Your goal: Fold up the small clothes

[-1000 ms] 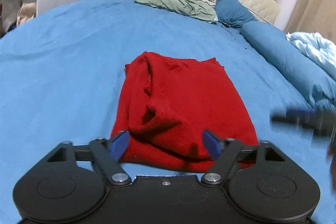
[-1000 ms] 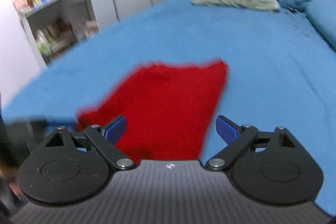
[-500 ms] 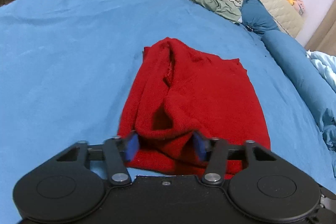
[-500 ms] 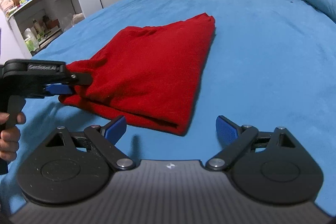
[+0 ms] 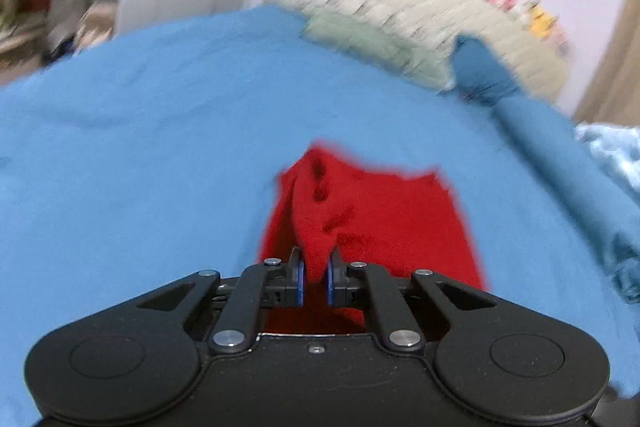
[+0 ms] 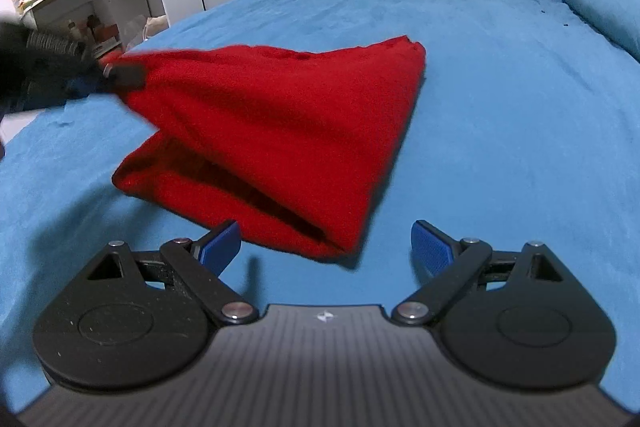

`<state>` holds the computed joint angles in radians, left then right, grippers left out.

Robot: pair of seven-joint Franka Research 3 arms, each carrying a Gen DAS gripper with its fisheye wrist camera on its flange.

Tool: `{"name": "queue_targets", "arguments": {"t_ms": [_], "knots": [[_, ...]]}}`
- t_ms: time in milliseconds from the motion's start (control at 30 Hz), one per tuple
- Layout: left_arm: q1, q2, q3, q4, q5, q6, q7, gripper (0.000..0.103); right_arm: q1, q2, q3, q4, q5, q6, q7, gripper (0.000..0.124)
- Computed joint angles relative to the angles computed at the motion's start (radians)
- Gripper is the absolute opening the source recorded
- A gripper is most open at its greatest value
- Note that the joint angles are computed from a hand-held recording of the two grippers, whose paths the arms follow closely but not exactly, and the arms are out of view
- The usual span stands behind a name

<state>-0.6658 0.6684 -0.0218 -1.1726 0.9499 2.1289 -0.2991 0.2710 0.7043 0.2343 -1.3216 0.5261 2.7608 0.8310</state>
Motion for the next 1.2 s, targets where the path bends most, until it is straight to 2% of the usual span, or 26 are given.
{"name": "queue_targets", "arguments": {"t_ms": [33, 100, 133, 200, 233, 267, 300, 333, 500, 567, 633, 667, 733, 800, 867, 933, 967, 1033, 1133, 1200], "knots": [[0.011, 0.003, -0.012, -0.017, -0.03, -0.005, 0.004, 0.011, -0.001, 0.003, 0.0, 0.005, 0.0, -0.008, 0.0, 0.103], [0.042, -0.018, -0.021, -0.104, -0.051, 0.089, -0.058, 0.014, 0.006, 0.012, -0.011, 0.02, -0.011, -0.026, 0.017, 0.103], [0.05, -0.04, -0.014, -0.148, -0.037, 0.146, -0.103, 0.02, 0.01, 0.015, -0.016, 0.025, -0.015, -0.031, 0.027, 0.103], [0.043, -0.082, 0.002, -0.199, 0.016, 0.187, -0.158, 0.044, 0.002, 0.012, -0.008, 0.024, -0.008, -0.031, 0.024, 0.103], [0.03, -0.099, 0.008, -0.208, 0.049, 0.167, -0.166, 0.069, -0.003, 0.008, 0.0, 0.018, 0.001, -0.024, 0.017, 0.103], [0.002, -0.11, 0.017, -0.207, 0.093, 0.102, -0.17, 0.085, -0.004, 0.003, 0.004, 0.012, 0.005, -0.014, 0.012, 0.103], [-0.016, -0.118, 0.02, -0.206, 0.133, 0.046, -0.168, 0.089, 0.0, 0.0, 0.0, 0.006, 0.001, -0.005, 0.009, 0.103], [-0.018, -0.128, 0.013, -0.213, 0.155, 0.019, -0.162, 0.09, 0.007, -0.001, -0.007, 0.003, -0.009, 0.003, 0.005, 0.103], [0.027, -0.126, -0.035, -0.216, 0.156, 0.003, -0.131, 0.088, 0.071, 0.02, -0.079, 0.008, -0.114, 0.056, 0.049, 0.103], [0.041, -0.111, -0.037, -0.205, 0.158, 0.035, -0.144, 0.088, 0.108, 0.036, -0.133, 0.022, -0.157, 0.073, 0.134, 0.103], [0.048, -0.102, -0.036, -0.194, 0.157, 0.058, -0.136, 0.088, 0.109, 0.04, -0.144, 0.021, -0.165, 0.095, 0.21, 0.103], [0.049, -0.086, -0.038, -0.166, 0.145, 0.052, -0.106, 0.088, 0.097, 0.042, -0.135, 0.022, -0.158, 0.103, 0.238, 0.103], [0.049, -0.07, -0.038, -0.142, 0.12, 0.038, -0.055, 0.088, 0.129, 0.051, -0.194, 0.026, -0.195, 0.125, 0.336, 0.103], [0.058, -0.044, -0.052, -0.103, 0.045, -0.011, 0.032, 0.087, 0.136, 0.071, -0.226, 0.055, -0.24, 0.083, 0.395, 0.103], [0.067, -0.006, -0.062, -0.055, -0.086, -0.08, 0.154, 0.08, 0.098, 0.064, -0.18, 0.028, -0.25, 0.11, 0.363, 0.103], [0.079, -0.034, -0.082, -0.122, -0.061, -0.055, 0.094, 0.081, 0.085, 0.052, -0.167, 0.003, -0.271, 0.128, 0.341, 0.103], [0.061, -0.042, -0.057, -0.131, -0.083, -0.046, 0.108, 0.081, 0.08, 0.051, -0.162, 0.001, -0.276, 0.128, 0.336, 0.103], [0.054, -0.026, -0.06, -0.092, -0.102, -0.088, 0.166, 0.081, 0.059, 0.048, -0.139, -0.001, -0.274, 0.119, 0.314, 0.103], [0.054, -0.065, -0.062, -0.12, -0.124, -0.075, 0.144, 0.079, 0.008, 0.043, -0.087, 0.027, -0.251, 0.033, 0.247, 0.103], [0.038, -0.108, -0.047, -0.145, -0.072, -0.068, 0.115, 0.085, -0.046, 0.023, -0.031, 0.031, -0.195, -0.021, 0.172, 0.103]]}}
